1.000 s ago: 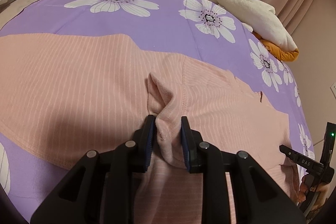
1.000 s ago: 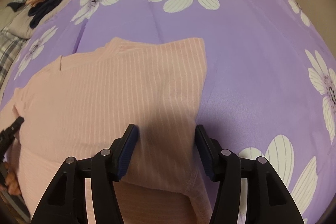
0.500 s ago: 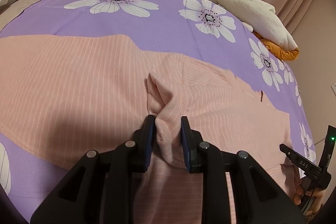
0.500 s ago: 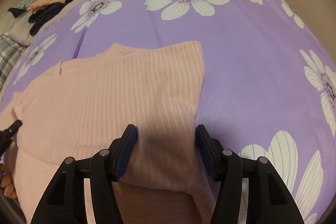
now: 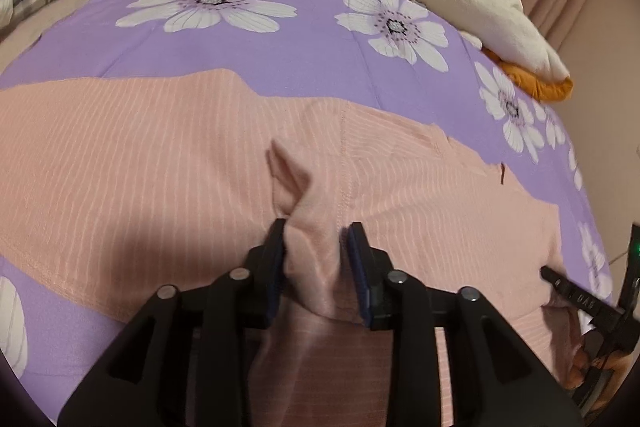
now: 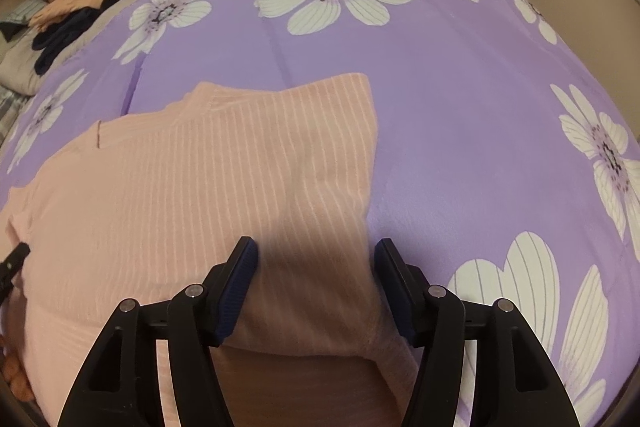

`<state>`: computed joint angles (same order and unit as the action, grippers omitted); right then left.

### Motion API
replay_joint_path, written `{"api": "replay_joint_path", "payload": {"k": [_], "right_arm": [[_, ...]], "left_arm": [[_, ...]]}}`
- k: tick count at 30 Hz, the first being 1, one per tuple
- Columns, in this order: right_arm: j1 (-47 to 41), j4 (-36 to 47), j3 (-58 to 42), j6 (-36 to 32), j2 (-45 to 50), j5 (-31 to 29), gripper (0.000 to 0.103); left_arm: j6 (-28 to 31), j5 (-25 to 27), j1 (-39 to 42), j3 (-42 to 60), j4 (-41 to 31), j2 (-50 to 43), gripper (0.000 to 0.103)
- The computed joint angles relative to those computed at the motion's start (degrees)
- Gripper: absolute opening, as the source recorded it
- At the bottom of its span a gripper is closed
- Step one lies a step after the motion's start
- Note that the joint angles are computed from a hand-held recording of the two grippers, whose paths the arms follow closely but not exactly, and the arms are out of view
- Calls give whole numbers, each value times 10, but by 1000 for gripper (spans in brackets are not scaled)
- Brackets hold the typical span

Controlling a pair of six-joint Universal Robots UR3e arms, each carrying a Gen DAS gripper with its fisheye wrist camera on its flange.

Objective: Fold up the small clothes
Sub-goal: 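Open the left gripper and release the folded side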

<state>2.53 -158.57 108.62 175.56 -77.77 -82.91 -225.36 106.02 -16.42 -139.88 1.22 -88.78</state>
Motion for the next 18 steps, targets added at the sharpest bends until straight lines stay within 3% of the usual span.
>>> {"api": "replay_joint_path", "payload": {"k": [3,5,9,13,16,18], "right_arm": [[8,38,-26,16,4,-15,63],[13,62,-43,24,7,-25,64],[14,100,-58,30,0,-30,65],[-28,161,-39,13,-64,53,67],[-27,155,-5,-7,-136,66,76],[-25,163,11,-24,-182,87,77]], "left_arm": [[10,24,-19,39,-55,-10,40],[29,5,-13,42,-56,-7,56],[39,-11,-9,61,-128,25,60],[18,-33,8,58,-221,112,64],[-1,-41,29,49,-293,200,79],[-14,-29,36,55,-353,254,83]]}}
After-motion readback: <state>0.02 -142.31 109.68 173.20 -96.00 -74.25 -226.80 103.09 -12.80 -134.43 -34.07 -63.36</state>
